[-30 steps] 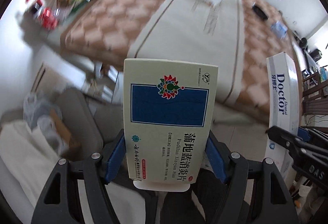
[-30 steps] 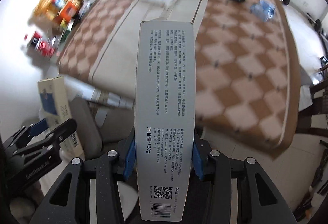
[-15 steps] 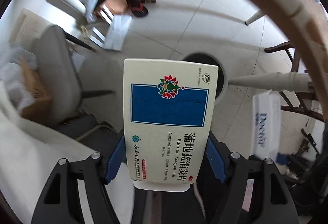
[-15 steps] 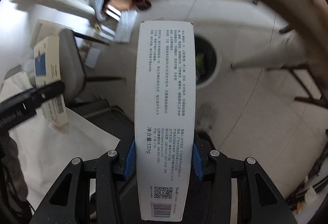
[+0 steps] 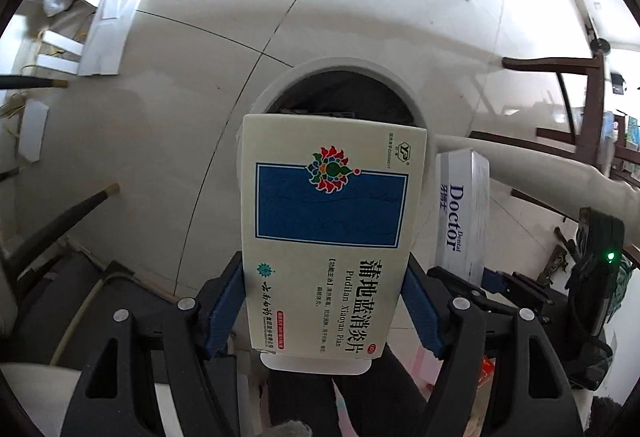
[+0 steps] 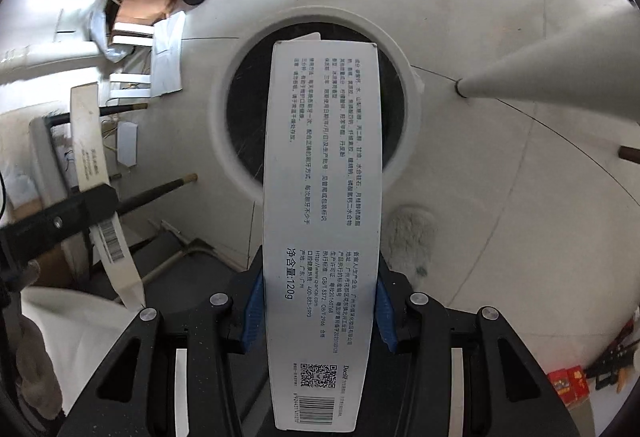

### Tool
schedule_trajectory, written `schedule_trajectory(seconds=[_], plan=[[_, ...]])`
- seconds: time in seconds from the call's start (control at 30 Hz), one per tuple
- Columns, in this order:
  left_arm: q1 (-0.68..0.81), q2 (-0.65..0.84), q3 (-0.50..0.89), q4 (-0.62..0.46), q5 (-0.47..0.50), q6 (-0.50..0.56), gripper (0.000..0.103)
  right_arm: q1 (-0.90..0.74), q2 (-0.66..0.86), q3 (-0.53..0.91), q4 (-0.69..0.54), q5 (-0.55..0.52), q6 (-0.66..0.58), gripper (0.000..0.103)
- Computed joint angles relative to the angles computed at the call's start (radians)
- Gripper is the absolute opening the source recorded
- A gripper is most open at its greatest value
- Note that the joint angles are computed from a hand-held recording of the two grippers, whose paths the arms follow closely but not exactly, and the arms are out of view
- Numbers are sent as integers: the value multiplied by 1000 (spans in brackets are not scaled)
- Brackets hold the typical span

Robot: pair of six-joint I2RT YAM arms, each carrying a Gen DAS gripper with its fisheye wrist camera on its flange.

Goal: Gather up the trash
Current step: 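Open both tools over the bin, dropping both boxes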

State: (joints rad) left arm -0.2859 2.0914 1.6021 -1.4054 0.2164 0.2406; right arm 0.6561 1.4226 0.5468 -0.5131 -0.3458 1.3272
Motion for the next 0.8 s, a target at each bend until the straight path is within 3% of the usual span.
schedule_trajectory(seconds=[0.1, 0.13, 0.17, 0.3, 0.33, 0.37, 0.43, 0.5, 0.53, 0.67, 0.8], plan=[[-24, 38, -19, 54, -16, -13, 78, -95, 140, -37, 137, -29, -107, 48], [-27, 43, -20, 58, -23, -12, 89, -116, 201, -30, 183, -41, -133, 48], [-25, 47, -28, 70, -35, -6, 94, -129, 243, -31, 223, -51, -148, 48], [-30, 47, -62, 116, -63, -26, 96, -169, 378, -12, 295, -69, -205, 50], [-25, 37, -72, 123, -67, -29, 96, -176, 396, -10, 306, -76, -205, 57], [-23, 31, -74, 127, -70, -34, 96, -179, 397, -12, 307, -66, -198, 75], [-19, 2, -92, 141, -82, -39, 96, -171, 393, -5, 290, -35, -192, 90], [-21, -55, -132, 181, -109, -46, 96, -152, 374, 18, 231, -1, -189, 94], [-23, -70, -145, 202, -126, -48, 96, -141, 369, 36, 193, 17, -192, 101], [-25, -170, -212, 253, -194, -39, 96, -85, 323, 91, 54, 82, -172, 103], [-6, -243, -245, 231, -201, -37, 96, -23, 257, 123, -41, 116, -112, 103]])
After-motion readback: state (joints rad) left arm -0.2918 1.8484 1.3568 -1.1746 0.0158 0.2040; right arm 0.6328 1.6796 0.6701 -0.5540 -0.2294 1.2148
